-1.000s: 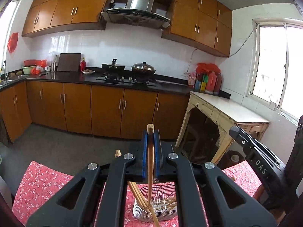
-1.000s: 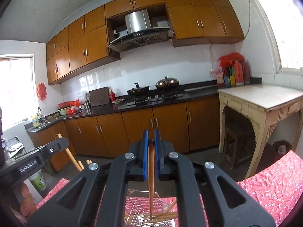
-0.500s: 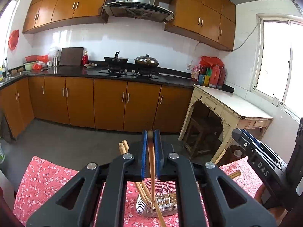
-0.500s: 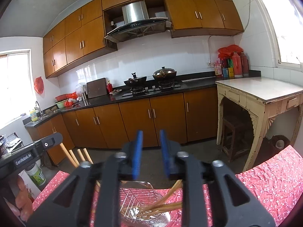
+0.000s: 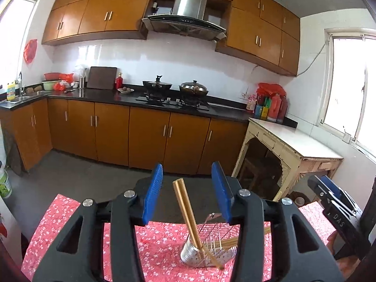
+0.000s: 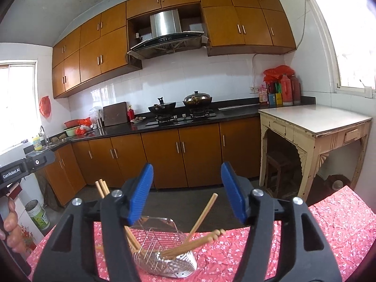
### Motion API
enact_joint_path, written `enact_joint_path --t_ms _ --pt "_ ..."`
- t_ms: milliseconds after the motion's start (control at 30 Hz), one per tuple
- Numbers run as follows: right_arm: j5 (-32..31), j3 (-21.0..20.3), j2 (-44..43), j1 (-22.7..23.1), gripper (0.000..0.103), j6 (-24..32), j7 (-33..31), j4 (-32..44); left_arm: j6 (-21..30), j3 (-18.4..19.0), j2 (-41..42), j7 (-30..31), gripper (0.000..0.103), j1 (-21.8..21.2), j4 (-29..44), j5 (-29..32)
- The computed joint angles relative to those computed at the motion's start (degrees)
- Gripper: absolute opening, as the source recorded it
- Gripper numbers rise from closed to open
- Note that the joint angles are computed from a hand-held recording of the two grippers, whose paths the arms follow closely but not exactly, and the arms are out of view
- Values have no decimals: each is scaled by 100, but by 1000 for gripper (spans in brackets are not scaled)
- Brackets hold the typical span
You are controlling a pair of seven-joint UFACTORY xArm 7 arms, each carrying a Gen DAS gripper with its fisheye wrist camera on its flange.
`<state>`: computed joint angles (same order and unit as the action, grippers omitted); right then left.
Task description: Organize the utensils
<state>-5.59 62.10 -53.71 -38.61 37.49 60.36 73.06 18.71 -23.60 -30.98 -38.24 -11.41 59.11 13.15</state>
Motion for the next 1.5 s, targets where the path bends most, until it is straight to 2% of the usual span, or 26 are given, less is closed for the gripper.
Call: enact_joint_path --t_ms 133,200,300,400,467,567,867,1167,1500 --pt "23 -142 -258 401 75 240 4 -91 67 170 -493 32 51 -168 -414 -162" --pt "73 -175 -395 609 85 330 37 -150 103 236 -756 86 54 -266 -656 -263" --pt "173 -177 -645 891 99 464 149 -233 217 273 -1229 158 64 -427 -1086 -415" --pt "317 -143 -992 1094 99 646 358 -298 235 255 -1805 164 77 -574 -1608 -554" --pt "455 -93 -1204 1181 99 906 498 -278 271 163 -2229 92 92 -610 -1953 -623" --pt "690 23 -1446 1291 99 1338 580 -223 279 27 -2765 -20 98 -681 -2410 -697" --pt "1415 392 -2197 1231 99 2343 593 82 778 -659 -3988 -466 101 -794 -3259 -561" --pt "1735 469 -2989 886 99 3235 170 645 1191 -1044 -4827 -854 101 -1124 -3693 -353" --pt "2401 208 -3771 741 99 3493 -182 760 1368 -1346 -5248 -1102 101 -1414 -3973 -136"
